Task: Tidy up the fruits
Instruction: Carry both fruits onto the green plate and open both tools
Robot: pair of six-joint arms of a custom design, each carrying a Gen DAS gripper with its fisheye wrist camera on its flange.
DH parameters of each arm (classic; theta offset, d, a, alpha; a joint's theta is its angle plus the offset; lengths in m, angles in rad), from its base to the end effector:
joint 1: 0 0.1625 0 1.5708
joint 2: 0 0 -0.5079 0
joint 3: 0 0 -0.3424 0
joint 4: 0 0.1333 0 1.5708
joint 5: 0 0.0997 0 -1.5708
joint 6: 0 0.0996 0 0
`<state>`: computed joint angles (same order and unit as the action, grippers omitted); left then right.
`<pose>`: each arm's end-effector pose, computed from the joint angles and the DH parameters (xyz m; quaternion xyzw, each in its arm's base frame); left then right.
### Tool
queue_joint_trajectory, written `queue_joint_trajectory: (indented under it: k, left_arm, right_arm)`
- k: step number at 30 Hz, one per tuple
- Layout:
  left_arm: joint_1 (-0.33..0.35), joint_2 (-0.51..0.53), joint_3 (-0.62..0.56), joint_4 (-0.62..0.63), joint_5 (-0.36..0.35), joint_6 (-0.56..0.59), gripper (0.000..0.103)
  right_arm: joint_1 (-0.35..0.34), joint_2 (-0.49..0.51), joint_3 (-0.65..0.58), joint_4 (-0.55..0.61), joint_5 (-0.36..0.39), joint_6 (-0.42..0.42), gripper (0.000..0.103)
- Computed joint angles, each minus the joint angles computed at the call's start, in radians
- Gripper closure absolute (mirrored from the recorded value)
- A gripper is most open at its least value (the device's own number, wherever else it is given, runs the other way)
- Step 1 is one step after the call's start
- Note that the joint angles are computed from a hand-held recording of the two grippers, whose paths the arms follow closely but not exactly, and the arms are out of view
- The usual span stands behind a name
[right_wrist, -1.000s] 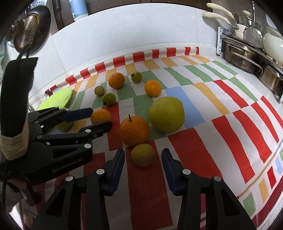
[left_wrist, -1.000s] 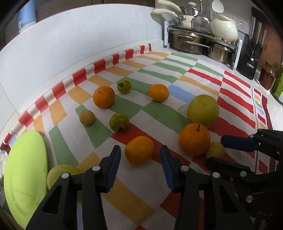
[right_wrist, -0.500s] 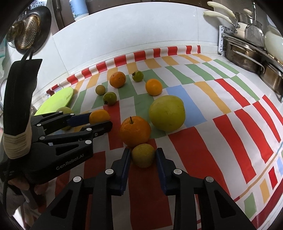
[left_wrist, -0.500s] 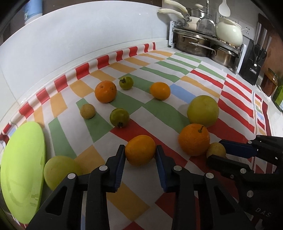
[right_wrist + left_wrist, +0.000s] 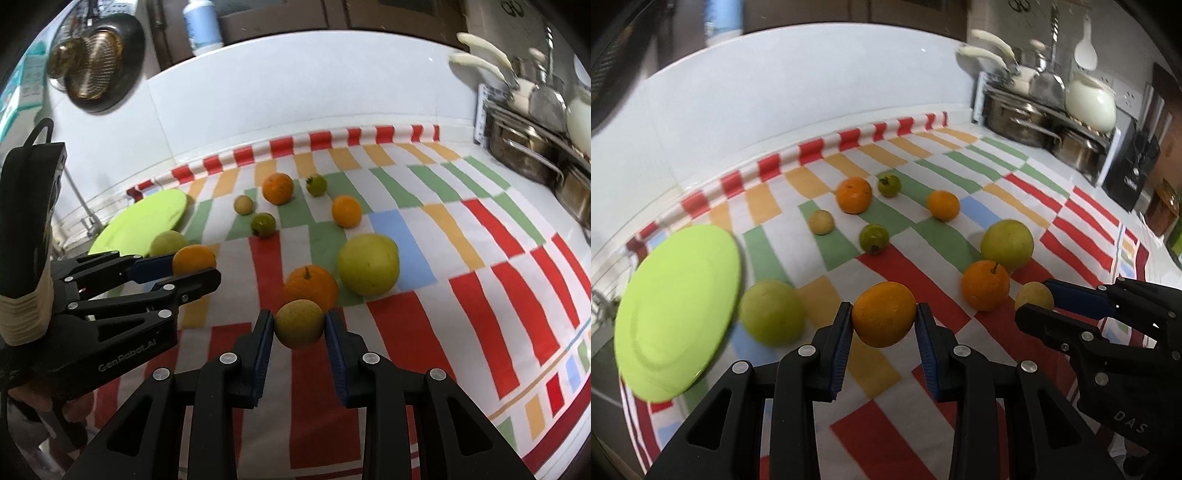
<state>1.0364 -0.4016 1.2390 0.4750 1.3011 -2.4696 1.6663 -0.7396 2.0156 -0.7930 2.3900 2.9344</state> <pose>-0.1807 -0.6191 -0.0116 0.5432 0.8191 -0.1182 0.1418 0.1068 -0.4806 0.0573 -0.0854 -0.8070 0.4549 0.3667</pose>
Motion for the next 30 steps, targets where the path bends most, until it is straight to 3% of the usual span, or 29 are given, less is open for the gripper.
queue_joint_trajectory:
  k: [9,16,30]
  left_arm:
    - [0.0,-0.101,0.101,-0.121,-0.055,-0.089,0.069]
    - [0.009,-0.169,0.154,-0.217,-0.121,-0.129,0.069]
    - [0.04,-0.2,0.088,-0.29,-0.21,-0.099,0.069]
  right_arm:
    - [0.037,-0.009,-0.045,0.049,-0.061,-0.131,0.073]
    - [0.056,-0.004,-0.146,0.17,-0.168,-0.229,0.073]
    - [0.067,0.063,-0.445,0.435,-0.304,-0.381,0.073]
